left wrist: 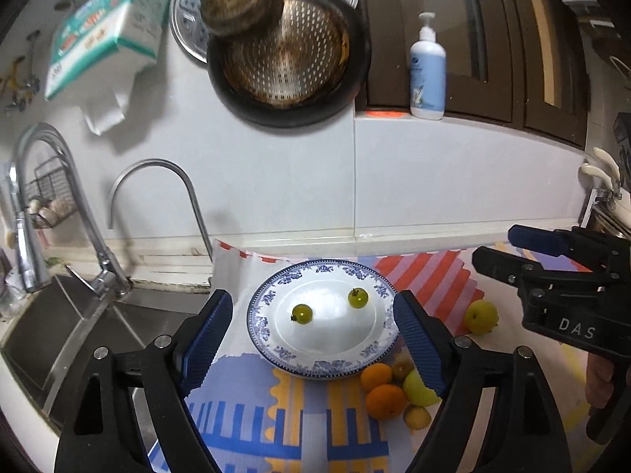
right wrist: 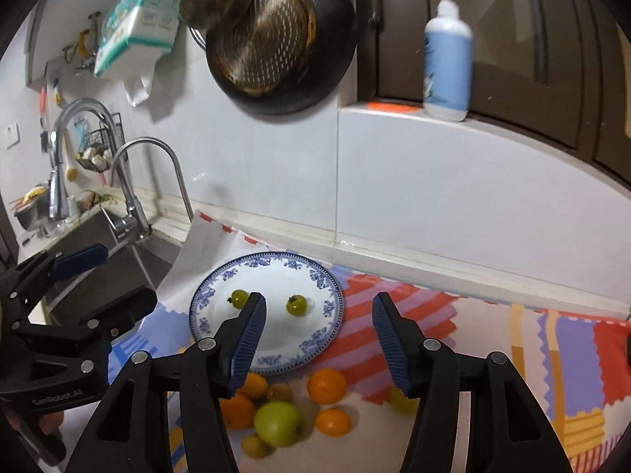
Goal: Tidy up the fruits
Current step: 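Lower the tomatoes onto the plate and open both tools, then move both open tools back toward the fruit cluster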
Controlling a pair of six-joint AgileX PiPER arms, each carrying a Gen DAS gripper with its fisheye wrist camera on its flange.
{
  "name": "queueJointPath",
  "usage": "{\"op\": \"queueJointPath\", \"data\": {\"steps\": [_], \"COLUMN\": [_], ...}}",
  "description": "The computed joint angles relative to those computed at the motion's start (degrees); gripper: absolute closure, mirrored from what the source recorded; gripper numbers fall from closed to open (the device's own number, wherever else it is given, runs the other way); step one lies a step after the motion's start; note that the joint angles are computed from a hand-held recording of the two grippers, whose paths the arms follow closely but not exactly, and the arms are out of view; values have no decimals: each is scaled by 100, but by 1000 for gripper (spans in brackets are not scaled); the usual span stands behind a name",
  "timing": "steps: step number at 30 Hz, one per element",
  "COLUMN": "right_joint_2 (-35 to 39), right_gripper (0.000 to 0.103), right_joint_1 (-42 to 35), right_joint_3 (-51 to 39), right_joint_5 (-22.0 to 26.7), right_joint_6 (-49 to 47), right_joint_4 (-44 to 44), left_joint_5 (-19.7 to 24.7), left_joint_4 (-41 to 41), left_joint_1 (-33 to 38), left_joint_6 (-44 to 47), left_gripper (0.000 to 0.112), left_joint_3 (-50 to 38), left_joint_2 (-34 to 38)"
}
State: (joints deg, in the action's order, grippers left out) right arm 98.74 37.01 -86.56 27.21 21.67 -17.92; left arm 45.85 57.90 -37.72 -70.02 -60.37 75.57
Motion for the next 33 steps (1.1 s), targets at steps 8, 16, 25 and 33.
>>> {"op": "queueJointPath", "data": {"steps": [8,16,25,33], "right_joint_2": [-970,-1432,-1537,-1117], "right_gripper": [42,42,42,42], "right_joint_1": [164,8,-372,-672], "right_joint_3": [1316,2023,2479,2527], "right_joint_5": [-437,-609,-932,-991], "right_joint_6": [806,111,-2211,-4313], "right_joint_4": [-919,-546,1080,2549], "left_joint_5": [745,1521,1873,1411], "left_joint_4": [445,640,598,387], "left_joint_1": [-1107,-1988,-2514,-2342], "left_joint_6": [-884,-1610,-2222,-2251], "left_gripper": [20,20,20,23], "left_joint_3": [360,480,549,509], "left_joint_2": [-230,12,469,983]}}
